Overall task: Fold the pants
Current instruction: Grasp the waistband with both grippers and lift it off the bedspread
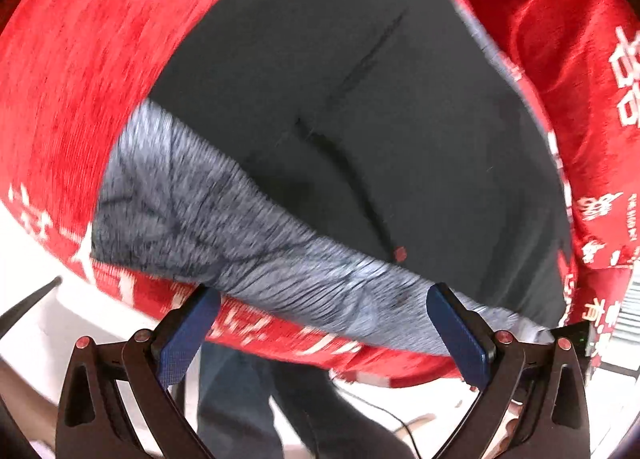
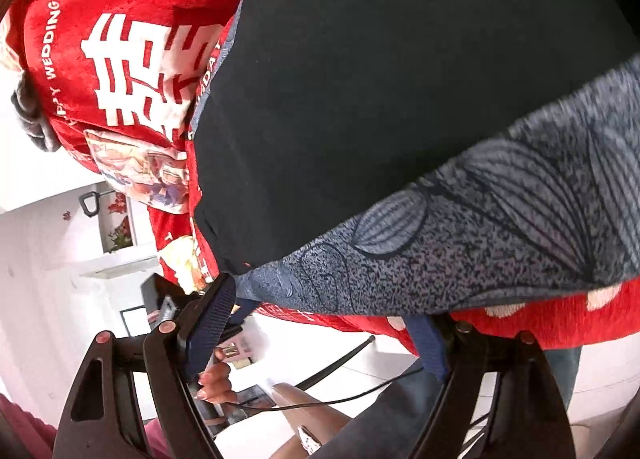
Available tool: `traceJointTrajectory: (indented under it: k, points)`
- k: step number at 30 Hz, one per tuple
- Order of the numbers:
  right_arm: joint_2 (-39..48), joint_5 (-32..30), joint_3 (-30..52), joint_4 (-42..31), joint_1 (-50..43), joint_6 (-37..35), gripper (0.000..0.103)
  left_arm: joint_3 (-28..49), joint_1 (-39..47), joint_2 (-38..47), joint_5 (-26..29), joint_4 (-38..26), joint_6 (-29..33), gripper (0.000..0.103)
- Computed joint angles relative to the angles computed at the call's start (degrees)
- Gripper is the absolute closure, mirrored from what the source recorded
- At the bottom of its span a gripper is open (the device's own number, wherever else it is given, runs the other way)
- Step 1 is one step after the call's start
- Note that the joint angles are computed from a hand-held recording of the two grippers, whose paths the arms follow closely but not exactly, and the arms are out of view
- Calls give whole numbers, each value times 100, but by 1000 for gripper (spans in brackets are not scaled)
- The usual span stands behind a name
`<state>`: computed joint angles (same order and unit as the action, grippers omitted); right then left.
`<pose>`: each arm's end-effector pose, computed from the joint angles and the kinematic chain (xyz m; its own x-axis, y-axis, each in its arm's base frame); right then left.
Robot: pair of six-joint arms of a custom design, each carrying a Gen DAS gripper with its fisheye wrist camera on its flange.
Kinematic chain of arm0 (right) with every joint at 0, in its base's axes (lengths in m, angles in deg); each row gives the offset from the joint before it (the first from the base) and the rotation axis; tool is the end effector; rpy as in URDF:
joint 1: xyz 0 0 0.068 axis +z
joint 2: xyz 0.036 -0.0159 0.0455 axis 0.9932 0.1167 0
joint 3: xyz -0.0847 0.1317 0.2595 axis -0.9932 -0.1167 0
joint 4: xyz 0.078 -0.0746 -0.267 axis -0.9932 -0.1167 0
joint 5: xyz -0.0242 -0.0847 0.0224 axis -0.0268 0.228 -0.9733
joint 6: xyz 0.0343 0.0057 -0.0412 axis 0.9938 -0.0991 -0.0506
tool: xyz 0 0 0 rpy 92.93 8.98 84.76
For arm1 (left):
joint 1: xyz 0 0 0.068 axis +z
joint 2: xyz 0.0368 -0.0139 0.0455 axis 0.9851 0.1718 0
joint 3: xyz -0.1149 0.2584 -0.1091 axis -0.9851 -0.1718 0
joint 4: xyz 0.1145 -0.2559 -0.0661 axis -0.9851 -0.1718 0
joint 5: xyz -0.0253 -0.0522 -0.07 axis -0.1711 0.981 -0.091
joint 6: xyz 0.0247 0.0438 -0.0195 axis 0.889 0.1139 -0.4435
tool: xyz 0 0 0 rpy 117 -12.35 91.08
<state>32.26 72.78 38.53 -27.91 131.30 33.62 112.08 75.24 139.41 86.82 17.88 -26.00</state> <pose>0.1593 0.1811 0.0890 -0.6902 0.6926 0.2098 0.5336 0.2912 0.7941 0.3580 -0.0446 0.0849 -0.9930 -0.0177 0.1169 -0.0616 0.9216 -0.3833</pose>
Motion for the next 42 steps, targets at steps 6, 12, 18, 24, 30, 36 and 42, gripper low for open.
traceJointTrajectory:
  k: [6,12,18,24,30,36,42]
  points:
    - [316,255,-294,889,58,716,40,229,4,-52,-91,-134,-365,25]
    - [-1186,-10,383,-2118,-319,146,92,775,411,-1,413,-954,320,76]
    - [-2088,-327,1146,-3855,-911,-650,92,1546,442,-319,813,-1581,682,77]
    - [-1921,-984,2021,-4515,-2125,-2016,92,3085,123,180,880,-1514,577,76]
    - [-164,-2082,3496,-4722,-3530,-3729,92,5195,-569,1736,-527,-935,10,53]
    - [2130,-2480,5357,-5610,-4112,-4938,89,6694,-714,3009,-1585,-1098,-646,15]
    - [2827,-2756,6027,-6080,-4307,-5023,70,7164,-603,2963,-2100,-1494,-864,15]
